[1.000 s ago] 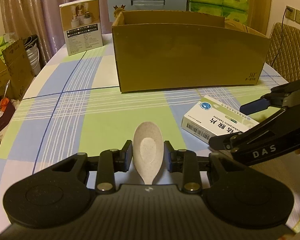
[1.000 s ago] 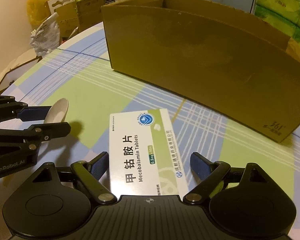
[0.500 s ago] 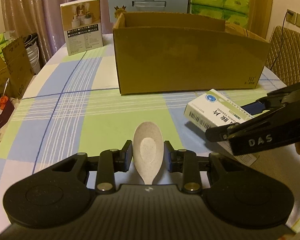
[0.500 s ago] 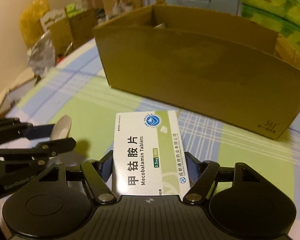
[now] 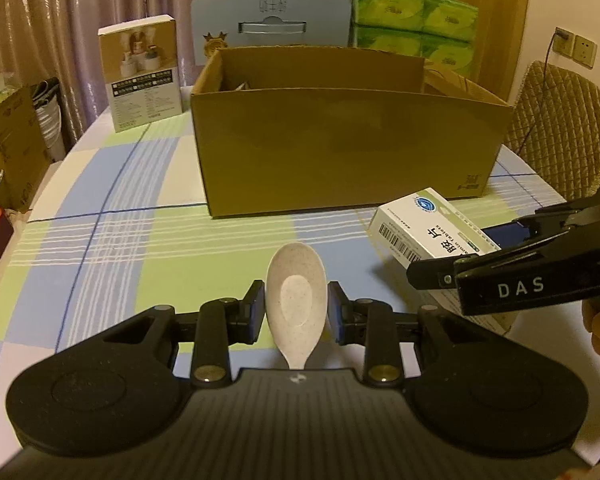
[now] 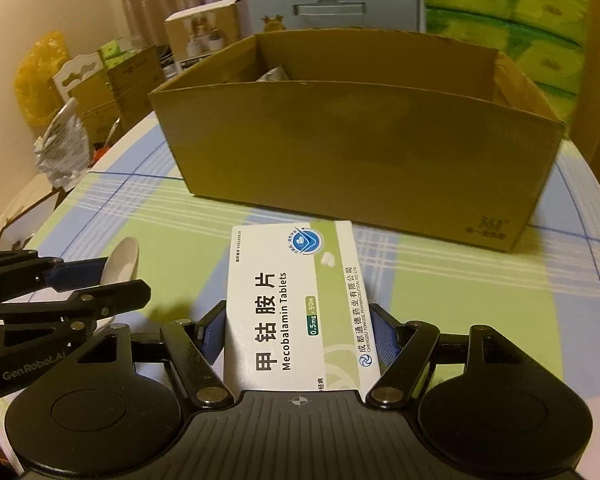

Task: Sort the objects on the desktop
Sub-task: 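Lift the spoon and tablet box with both tools over the cardboard box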

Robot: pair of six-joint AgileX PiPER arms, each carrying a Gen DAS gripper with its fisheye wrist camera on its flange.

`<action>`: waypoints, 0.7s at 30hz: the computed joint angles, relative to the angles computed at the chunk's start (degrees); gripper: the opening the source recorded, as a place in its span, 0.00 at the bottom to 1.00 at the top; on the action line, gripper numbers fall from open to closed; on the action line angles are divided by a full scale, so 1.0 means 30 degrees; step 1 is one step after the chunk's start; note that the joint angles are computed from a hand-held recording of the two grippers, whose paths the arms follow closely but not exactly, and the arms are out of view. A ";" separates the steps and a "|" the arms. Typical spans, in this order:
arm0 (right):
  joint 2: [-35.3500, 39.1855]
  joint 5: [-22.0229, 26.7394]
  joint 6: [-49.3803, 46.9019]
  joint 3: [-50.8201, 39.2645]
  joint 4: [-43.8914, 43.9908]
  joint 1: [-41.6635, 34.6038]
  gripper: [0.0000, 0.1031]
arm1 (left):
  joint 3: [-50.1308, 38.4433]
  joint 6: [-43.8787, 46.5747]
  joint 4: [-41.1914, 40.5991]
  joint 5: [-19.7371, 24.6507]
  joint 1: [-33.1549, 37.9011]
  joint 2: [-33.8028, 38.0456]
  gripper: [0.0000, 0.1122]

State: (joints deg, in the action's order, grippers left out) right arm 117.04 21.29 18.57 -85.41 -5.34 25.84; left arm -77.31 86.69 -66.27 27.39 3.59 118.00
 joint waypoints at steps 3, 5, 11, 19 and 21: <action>-0.0643 -0.0341 0.1145 0.0908 -0.0752 -0.0016 0.67 | 0.0115 -0.0226 0.0282 0.0165 -0.0030 -0.0150 0.24; -0.1039 -0.0602 0.2012 0.1395 -0.1357 0.0012 0.67 | 0.0080 -0.0621 0.0686 0.0375 -0.0023 -0.0198 0.24; -0.2205 -0.0957 0.5131 0.2470 -0.3639 0.0204 0.67 | -0.0063 -0.1051 0.0896 0.0745 0.0017 -0.0507 0.24; -0.3692 -0.0462 0.3945 0.0226 -0.3757 -0.0931 0.67 | -0.1948 -0.2828 0.2057 0.2531 0.0033 -0.1275 0.24; -0.2868 0.0830 0.1837 -0.2323 -0.1997 -0.1576 0.67 | -0.3523 -0.3851 0.2895 0.2994 -0.0086 -0.1013 0.24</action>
State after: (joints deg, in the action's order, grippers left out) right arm 108.44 23.78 24.08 -92.38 -11.33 21.11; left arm -87.88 75.13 -57.59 36.37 3.33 114.96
